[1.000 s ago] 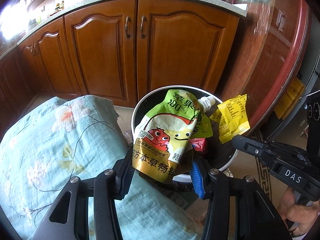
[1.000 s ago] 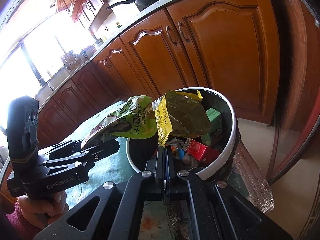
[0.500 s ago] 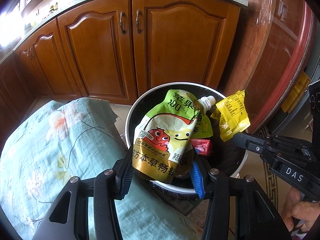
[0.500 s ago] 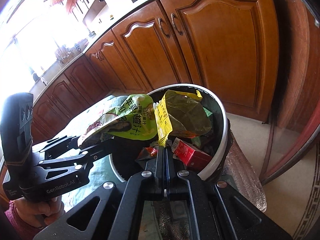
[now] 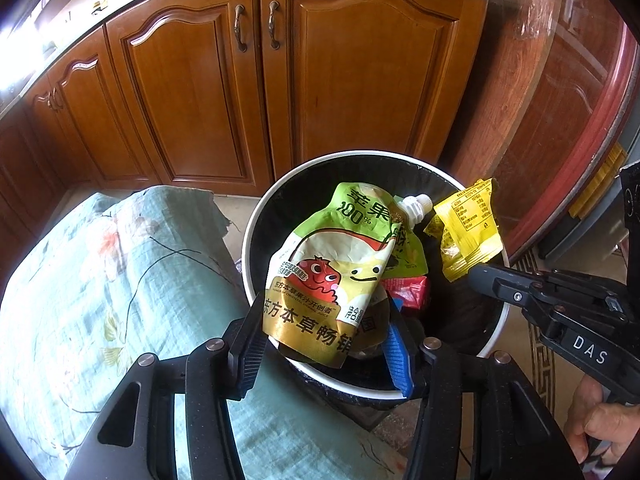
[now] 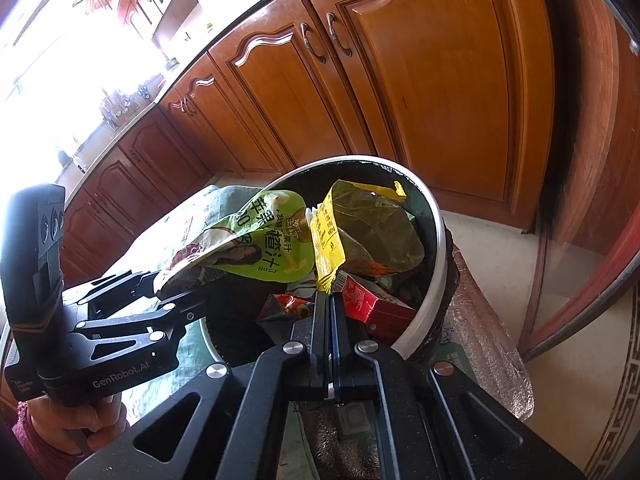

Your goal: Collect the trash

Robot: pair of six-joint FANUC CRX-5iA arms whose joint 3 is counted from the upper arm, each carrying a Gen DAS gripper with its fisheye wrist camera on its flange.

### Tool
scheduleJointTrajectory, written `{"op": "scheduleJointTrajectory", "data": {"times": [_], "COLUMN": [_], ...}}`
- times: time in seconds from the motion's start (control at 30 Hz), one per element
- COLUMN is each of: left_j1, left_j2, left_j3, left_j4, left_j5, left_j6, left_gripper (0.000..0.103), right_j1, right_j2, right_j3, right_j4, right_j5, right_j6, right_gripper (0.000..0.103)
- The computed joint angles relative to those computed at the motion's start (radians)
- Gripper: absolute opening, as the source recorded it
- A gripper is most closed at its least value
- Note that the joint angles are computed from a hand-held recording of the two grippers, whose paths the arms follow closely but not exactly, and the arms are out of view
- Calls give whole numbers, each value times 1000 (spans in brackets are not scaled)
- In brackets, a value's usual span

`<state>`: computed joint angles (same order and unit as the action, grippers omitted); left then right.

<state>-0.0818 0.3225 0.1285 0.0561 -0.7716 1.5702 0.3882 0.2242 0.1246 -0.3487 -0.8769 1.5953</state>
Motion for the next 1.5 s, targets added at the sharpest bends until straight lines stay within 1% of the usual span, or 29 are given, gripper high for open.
{"op": "scheduleJointTrajectory", "data": {"times": [0.07,0.13,0.17,0.2,0.23,0.27,0.3,0.33,0.37,0.4,0.47,0.53,0.6,0.67,0.73,0.8,0.83,0.9,1.03,1.1,1.2,1.3,1.33,1.4,1.5], "left_j1": [0,-2,-5,-5,-3,-1,0,-1,0,0,1,2,2,8,16,31,37,53,89,101,115,140,146,158,171], "left_j2": [2,8,13,14,12,11,11,10,7,4,-4,-15,-32,-56,-83,-121,-140,-186,-284,-339,-428,-518,-549,-615,-707], "left_j3": [4,18,28,33,29,28,30,31,29,27,23,14,1,-26,-61,-114,-140,-200,-332,-395,-492,-598,-626,-689,-755], "left_j4": [-1,-10,-16,-19,-10,-2,1,-2,1,2,3,5,-2,4,23,55,70,92,167,177,194,258,263,288,268], "left_j5": [-6,-20,-29,-34,-34,-37,-43,-46,-45,-46,-46,-40,-32,-15,6,33,46,75,137,169,218,264,273,295,308], "left_j6": [1,9,18,25,19,14,12,14,11,9,5,0,4,0,-6,-22,-29,-33,-68,-67,-61,-92,-88,-102,-71], "left_gripper": [52,57,58,61,63,63,64,64,64,64,64,65,67,68,69,70,70,72,76,78,80,82,83,83,85], "right_j1": [3,5,0,-2,-4,-6,-9,-9,-11,-12,-13,-14,-12,-11,-13,-8,-5,-1,24,42,74,111,126,160,222], "right_j2": [5,6,12,13,14,13,10,5,-1,-8,-19,-29,-38,-51,-62,-78,-89,-111,-158,-186,-232,-279,-296,-330,-383], "right_j3": [7,6,16,18,18,19,16,10,6,-3,-11,-19,-25,-34,-39,-53,-63,-84,-141,-172,-228,-282,-301,-346,-421], "right_j4": [7,10,-2,-4,-6,-10,-14,-14,-20,-24,-26,-32,-28,-32,-43,-43,-45,-59,-61,-53,-31,-7,7,49,147], "right_j5": [-4,-5,-17,-16,-15,-16,-10,-1,5,14,25,36,47,55,59,72,80,96,137,158,198,236,250,287,353], "right_j6": [-3,-6,0,-4,-10,-11,-13,-16,-14,-14,-19,-21,-34,-41,-38,-41,-44,-48,-64,-82,-122,-174,-193,-243,-347], "right_gripper": [0,0,3,7,7,12,20,25,35,38,39,43,53,57,62,70,72,82,90,94,97,98,98,99,101]}}
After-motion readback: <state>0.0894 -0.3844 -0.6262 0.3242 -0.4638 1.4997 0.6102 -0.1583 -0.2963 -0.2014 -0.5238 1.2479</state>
